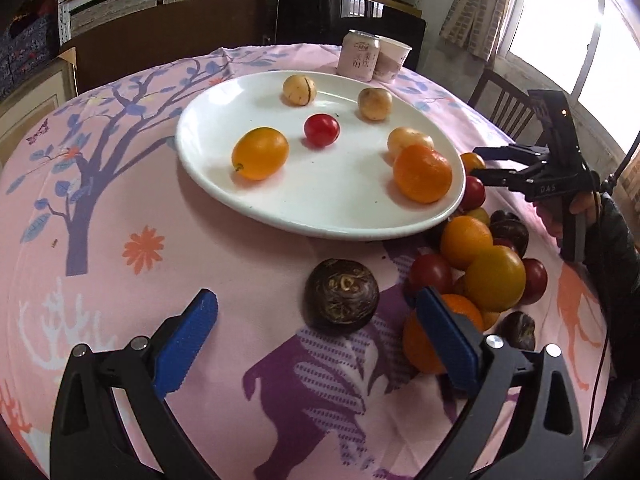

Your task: Organize fruits

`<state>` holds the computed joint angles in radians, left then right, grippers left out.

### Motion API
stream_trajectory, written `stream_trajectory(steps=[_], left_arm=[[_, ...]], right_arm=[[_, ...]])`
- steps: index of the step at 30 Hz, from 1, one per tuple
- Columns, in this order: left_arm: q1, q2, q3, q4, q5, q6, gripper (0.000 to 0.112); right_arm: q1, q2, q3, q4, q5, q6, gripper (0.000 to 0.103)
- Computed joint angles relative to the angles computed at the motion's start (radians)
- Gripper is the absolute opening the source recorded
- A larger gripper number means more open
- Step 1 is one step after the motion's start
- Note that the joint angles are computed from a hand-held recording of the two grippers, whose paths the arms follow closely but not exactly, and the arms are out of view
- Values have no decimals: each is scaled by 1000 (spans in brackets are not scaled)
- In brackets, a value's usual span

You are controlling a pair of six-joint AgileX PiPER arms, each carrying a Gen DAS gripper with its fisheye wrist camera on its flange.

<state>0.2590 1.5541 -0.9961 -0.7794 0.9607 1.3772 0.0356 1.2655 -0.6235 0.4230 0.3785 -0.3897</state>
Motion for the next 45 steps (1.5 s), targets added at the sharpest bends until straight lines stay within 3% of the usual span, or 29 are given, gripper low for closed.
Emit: stream_trajectory(steps=[5,8,10,11,13,15,18,21,24,27,30,33,36,38,40,41,42,43,45], left_arm=[[-83,-104,137,-70,-212,19,98],[-175,-273,301,-103,-473,59,98],[-209,-330,335,-19,-538,-32,98],[-199,-325,315,36,-510,-99,98],[-131,-264,228,112,-371,-208,98],[-57,-204,172,123,-275,-234,99],[36,-166,172,54,-225,-117,99],[96,-106,132,12,-101,45,99],[87,-116,151,-78,-106,279,99],[54,-85,109,-85,-70,333,99],[32,30,-8,-60,56,309,98],[5,183,-168,7,202,177,99],[-37,184,-186,51,198,169,99],[-34,139,-115,-5,153,214,96],[-17,76,-39,-56,166,276,73],[-20,6,35,-91,127,350,61],[-20,-57,96,-120,108,424,49],[-29,-125,165,-156,57,490,47],[-47,-212,243,-182,3,512,34]], right_arm=[[-12,-8,7,34,9,-33,99],[-16,-13,11,46,14,-47,99],[-14,-13,9,36,15,-35,99],[-12,-15,10,29,15,-26,99],[-10,-18,11,19,15,-12,99],[-10,-21,12,18,18,-14,99],[-15,-16,9,27,23,-28,99],[-15,-18,12,31,21,-31,99],[-12,-18,14,30,16,-23,100],[-8,-17,13,21,13,-10,100],[-7,-17,13,20,14,-10,100],[-3,-26,15,-9,19,18,100],[-19,-42,24,68,9,-62,99],[-26,-63,44,152,-35,-138,99],[-28,-59,41,208,-23,-198,99],[-21,-45,32,206,-8,-197,97],[-10,-28,23,187,0,-175,87],[-12,-29,24,209,0,-181,82],[-36,-31,26,342,38,-302,56]])
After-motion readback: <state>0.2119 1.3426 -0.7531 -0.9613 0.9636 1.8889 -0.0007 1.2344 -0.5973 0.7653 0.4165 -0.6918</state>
